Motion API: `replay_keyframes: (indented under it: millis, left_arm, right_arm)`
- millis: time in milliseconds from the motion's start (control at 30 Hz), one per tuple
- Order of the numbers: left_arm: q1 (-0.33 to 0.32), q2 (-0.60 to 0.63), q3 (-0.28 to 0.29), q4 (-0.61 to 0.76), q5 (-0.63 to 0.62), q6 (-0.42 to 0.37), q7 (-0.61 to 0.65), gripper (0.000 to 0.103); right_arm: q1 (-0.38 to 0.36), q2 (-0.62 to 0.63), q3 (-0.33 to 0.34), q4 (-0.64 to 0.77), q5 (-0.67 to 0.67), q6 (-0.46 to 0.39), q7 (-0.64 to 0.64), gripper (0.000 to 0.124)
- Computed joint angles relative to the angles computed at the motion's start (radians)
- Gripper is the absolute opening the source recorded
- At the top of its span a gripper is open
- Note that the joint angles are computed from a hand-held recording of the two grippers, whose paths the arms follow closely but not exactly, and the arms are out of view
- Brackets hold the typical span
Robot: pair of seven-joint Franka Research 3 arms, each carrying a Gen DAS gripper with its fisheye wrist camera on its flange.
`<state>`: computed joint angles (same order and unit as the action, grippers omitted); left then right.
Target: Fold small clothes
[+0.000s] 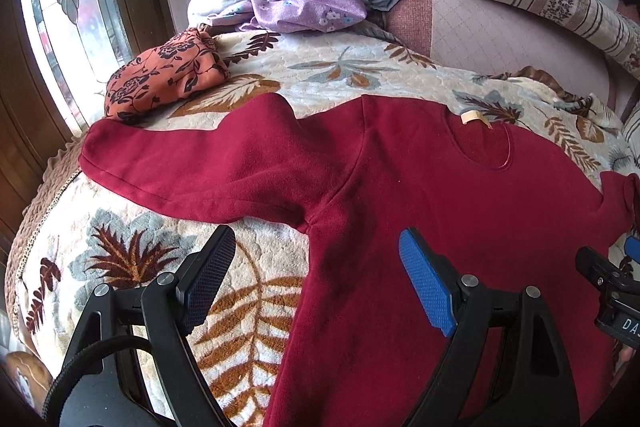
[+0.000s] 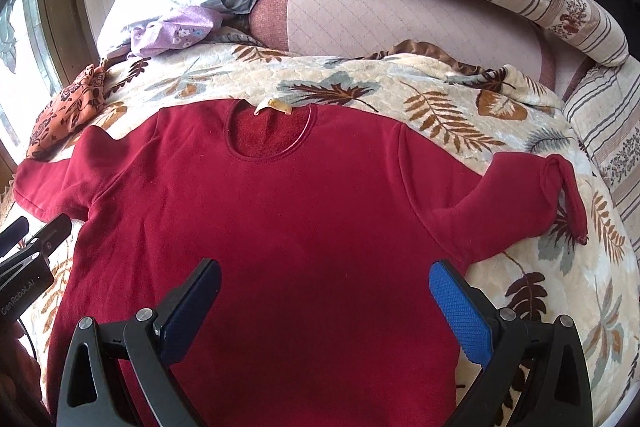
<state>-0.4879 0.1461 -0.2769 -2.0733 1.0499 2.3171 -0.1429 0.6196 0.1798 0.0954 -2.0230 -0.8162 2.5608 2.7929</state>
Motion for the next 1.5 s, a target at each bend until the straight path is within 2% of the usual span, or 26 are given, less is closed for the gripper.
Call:
replay_keyframes:
  millis: [767,1500]
  left_arm:
    - [-0.002,0.037,0.019,0.01,0.008,0.006,0.001,0.085]
    - [0.003,0.033,0.018,0.003,0.005,0.002,0.0,0.085]
  right_arm:
    - [0.032,0.082,-0.035,0.062,0.034,-0.006,0.008,0.103]
    - [0.048,0.1,-0.049,0.08,0.048,-0.026,0.008,0.103]
